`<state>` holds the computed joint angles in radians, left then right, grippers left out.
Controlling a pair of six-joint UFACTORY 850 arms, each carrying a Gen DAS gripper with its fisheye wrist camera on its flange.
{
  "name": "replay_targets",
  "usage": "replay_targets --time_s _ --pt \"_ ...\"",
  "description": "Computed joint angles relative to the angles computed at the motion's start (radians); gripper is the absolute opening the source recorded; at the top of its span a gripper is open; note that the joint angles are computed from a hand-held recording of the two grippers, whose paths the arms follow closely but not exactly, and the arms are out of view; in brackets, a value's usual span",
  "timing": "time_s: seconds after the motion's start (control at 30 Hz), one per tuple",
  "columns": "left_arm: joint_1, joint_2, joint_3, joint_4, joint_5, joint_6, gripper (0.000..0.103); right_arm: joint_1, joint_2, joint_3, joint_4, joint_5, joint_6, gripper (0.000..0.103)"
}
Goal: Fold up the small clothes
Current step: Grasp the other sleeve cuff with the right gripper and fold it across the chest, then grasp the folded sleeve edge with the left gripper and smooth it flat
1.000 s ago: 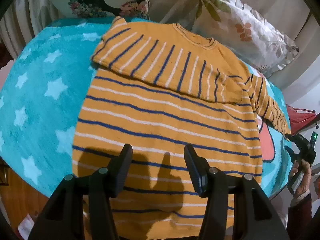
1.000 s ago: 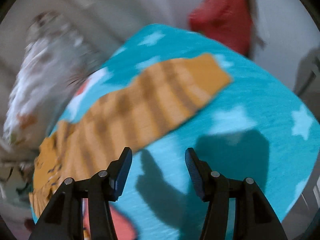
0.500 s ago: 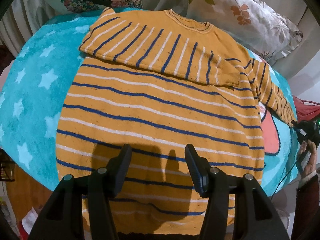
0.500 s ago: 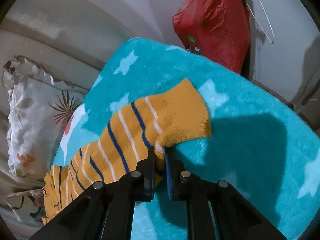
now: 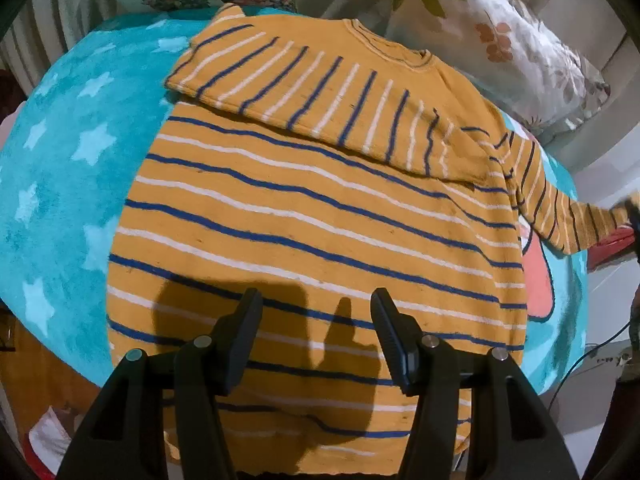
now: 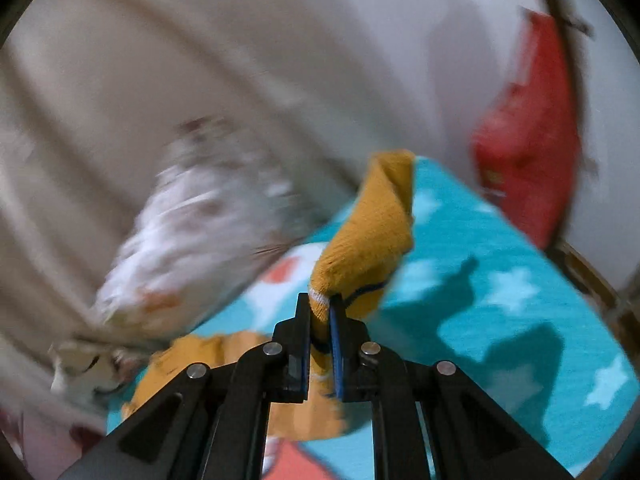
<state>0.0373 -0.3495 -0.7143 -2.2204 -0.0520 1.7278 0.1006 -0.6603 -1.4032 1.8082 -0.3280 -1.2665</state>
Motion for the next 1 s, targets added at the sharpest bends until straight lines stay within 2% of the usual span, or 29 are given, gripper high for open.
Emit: replay_targets --time_s 0.1,0.2,0.37,0.5,0.63,0.7,0.77,0.9,1.0 --pt "0.037 0.012 0.018 -0.035 -0.024 0.046 0.055 0.079 -0.003 -0.043 -0.079 -0.044 0.037 0.009" --pt "0.088 0.02 0.032 0.042 -0.055 -0.007 0.055 0.165 -0.044 -0.117 -0.195 -0.093 0.128 0.009" --pt "0.185 0.016 0.021 0.215 -0.133 -0.116 0.056 0.313 -0.163 -0.251 -0.411 -0.158 0.317 0.009" --pt "0.221 -0.017 -0.036 0.306 -0.184 -0.155 0.058 0.402 -0.291 -0.379 -0.663 -0.234 0.535 0.013" --pt "0.221 -0.07 -0.115 0.384 -0.217 -0.193 0.059 0.436 -0.337 -0.409 -0.804 -0.25 0.687 0.021" --pt "0.213 -0.104 -0.159 0.431 -0.23 -0.224 0.059 0.431 -0.309 -0.356 -0.733 -0.241 0.648 0.031" --pt "0.205 -0.154 -0.221 0.553 -0.271 -0.342 0.059 0.423 -0.266 -0.285 -0.663 -0.211 0.611 0.039" --pt "0.175 -0.242 -0.33 0.67 -0.338 -0.456 0.059 0.401 -0.199 -0.187 -0.587 -0.168 0.584 0.04" --pt "0.143 -0.3 -0.405 0.736 -0.341 -0.52 0.059 0.382 -0.139 -0.101 -0.539 -0.142 0.545 0.041"
